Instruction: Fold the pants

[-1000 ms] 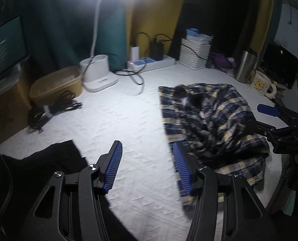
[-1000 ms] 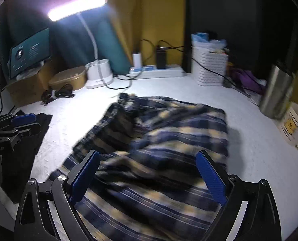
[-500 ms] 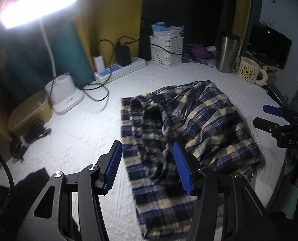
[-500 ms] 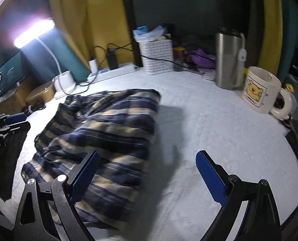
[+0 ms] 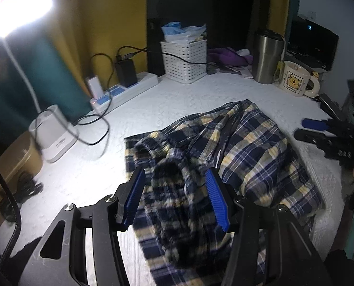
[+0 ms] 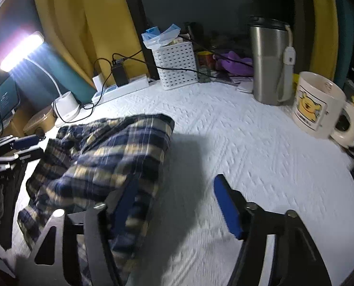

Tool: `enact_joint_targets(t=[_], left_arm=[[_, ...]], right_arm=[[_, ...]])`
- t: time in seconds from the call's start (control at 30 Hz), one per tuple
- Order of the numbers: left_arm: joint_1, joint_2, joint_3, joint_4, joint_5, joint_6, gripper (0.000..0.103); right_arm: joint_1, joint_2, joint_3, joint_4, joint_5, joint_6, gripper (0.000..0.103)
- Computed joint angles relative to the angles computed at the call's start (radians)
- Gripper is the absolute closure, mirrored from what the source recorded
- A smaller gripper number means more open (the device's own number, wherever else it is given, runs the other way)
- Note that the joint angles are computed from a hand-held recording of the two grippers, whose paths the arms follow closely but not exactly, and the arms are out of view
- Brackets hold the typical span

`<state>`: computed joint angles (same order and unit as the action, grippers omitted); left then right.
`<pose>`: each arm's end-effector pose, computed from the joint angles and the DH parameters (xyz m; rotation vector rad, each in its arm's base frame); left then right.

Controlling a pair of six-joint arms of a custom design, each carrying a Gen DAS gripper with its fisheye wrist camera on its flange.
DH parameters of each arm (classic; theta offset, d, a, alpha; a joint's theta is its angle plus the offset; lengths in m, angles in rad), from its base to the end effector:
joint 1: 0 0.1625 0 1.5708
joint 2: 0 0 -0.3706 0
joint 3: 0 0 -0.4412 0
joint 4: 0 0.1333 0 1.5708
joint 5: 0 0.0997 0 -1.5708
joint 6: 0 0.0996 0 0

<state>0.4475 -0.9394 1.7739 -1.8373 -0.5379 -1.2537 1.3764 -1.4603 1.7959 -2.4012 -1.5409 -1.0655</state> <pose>-0.4207 -0.4446 0.0381 0.2114 2.1272 -0.8814 0.0193 -0.6076 0.3453 1.1963 -2.5456 0.5988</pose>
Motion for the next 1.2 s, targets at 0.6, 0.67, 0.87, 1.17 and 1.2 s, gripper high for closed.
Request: enact_joint_targets(t=[0.6,0.67,0.87,1.17,1.2], left_arm=[[0.106,0.008,0.031,-0.200,-0.089,0.157,0.050],[0.108,0.004,0.044,-0.230,-0.093,0.166,0.051],[0.096,-0.012,0.084,-0.313,-0.071,0.183,0.081],[0.067,-0.048,0.116,-0.400,-0.022,0.206,0.086],[0.065,-0.050,0.119,-0.415,-0.019,0.216,0.086]], right_arm=[[0.073,0.173,-0.113,-0.015,-0.066,0.044,0.039],[0.073,0.175,-0.111,-0.011,-0.068,0.042,0.039],[0.071,0.177,-0.114,0.051,-0.048,0.019,0.065],[0.080,0.150,-0.079,0.025,-0.033,-0.004,0.089],[0.083,0.145,-0.075,0.019,-0.030,-0.008,0.089]])
